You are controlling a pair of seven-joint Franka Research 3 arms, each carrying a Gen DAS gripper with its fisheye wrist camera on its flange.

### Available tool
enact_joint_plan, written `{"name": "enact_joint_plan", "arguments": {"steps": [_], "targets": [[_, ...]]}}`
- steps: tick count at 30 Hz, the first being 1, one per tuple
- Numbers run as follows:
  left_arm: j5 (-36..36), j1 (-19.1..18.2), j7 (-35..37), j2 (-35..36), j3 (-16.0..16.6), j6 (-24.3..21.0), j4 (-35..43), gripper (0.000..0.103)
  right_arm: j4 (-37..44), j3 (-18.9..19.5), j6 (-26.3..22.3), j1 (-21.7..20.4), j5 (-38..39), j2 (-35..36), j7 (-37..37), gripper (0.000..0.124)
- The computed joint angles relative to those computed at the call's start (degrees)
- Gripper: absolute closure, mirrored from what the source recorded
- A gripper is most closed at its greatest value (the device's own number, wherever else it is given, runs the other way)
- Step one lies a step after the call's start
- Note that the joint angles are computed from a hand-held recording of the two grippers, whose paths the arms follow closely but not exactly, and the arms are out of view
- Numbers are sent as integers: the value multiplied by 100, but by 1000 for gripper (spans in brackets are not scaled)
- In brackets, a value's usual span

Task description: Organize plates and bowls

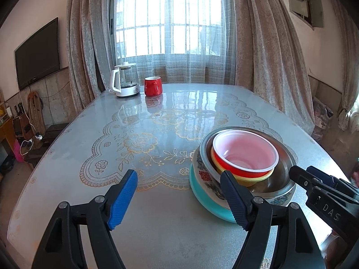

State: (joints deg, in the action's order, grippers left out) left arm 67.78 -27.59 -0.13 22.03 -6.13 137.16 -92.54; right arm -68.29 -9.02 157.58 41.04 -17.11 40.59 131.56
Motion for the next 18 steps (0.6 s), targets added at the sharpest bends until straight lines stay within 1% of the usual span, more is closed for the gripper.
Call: {"name": "enact_joint_plan", "arguments": {"steps": [18], "targets": [[54,-79,25,171,65,-115,277,25,314,13,43,-83,143,194,-220,78]]}}
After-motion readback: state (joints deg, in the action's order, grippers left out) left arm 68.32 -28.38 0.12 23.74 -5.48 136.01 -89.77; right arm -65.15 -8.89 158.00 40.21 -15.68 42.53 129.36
